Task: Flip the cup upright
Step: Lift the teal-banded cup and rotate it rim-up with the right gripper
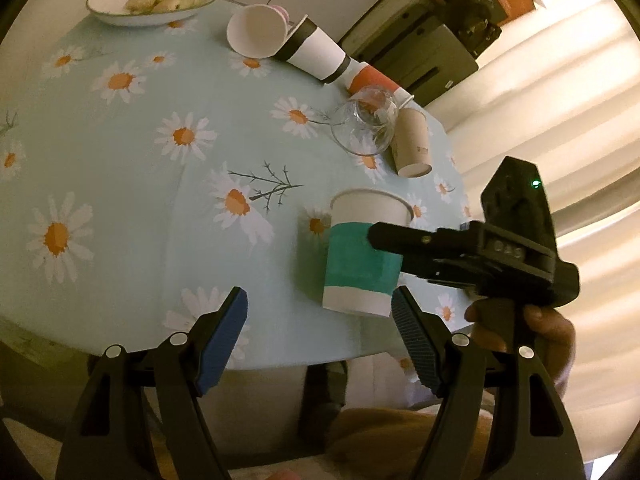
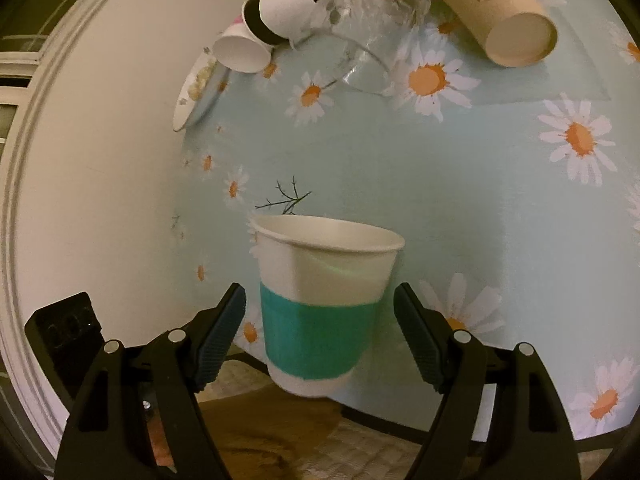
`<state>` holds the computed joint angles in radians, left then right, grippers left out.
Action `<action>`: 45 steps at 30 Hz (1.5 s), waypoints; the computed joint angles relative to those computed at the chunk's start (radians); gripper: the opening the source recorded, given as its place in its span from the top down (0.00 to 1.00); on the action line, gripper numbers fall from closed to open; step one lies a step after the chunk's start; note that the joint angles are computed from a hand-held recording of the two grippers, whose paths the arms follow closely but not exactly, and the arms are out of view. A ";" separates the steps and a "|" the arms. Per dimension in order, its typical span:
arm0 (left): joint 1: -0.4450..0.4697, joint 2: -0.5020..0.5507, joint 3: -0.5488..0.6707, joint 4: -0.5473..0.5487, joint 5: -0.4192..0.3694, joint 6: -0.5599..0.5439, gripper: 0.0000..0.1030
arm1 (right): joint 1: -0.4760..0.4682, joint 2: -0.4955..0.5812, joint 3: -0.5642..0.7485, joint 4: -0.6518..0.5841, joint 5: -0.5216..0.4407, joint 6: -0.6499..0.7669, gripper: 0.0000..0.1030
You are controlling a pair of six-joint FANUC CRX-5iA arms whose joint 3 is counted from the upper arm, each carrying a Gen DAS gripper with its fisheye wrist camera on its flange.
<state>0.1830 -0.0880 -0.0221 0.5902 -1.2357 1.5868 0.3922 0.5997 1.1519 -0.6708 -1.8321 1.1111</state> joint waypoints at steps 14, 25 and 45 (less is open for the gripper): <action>0.032 -0.008 -0.051 0.054 0.023 -0.046 0.29 | 0.022 -0.025 -0.009 0.059 0.029 0.049 0.37; 0.057 -0.068 -0.091 0.038 0.083 -0.050 0.29 | 0.157 -0.404 -0.548 0.330 0.626 0.375 0.37; 0.041 -0.138 -0.046 -0.180 0.114 -0.046 0.29 | 0.378 -0.621 -1.305 1.160 1.429 -0.182 0.37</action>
<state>0.2241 -0.2262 -0.0680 0.4105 -1.1219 1.5406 0.7701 -0.0212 -0.1535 0.4889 -0.4034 0.9292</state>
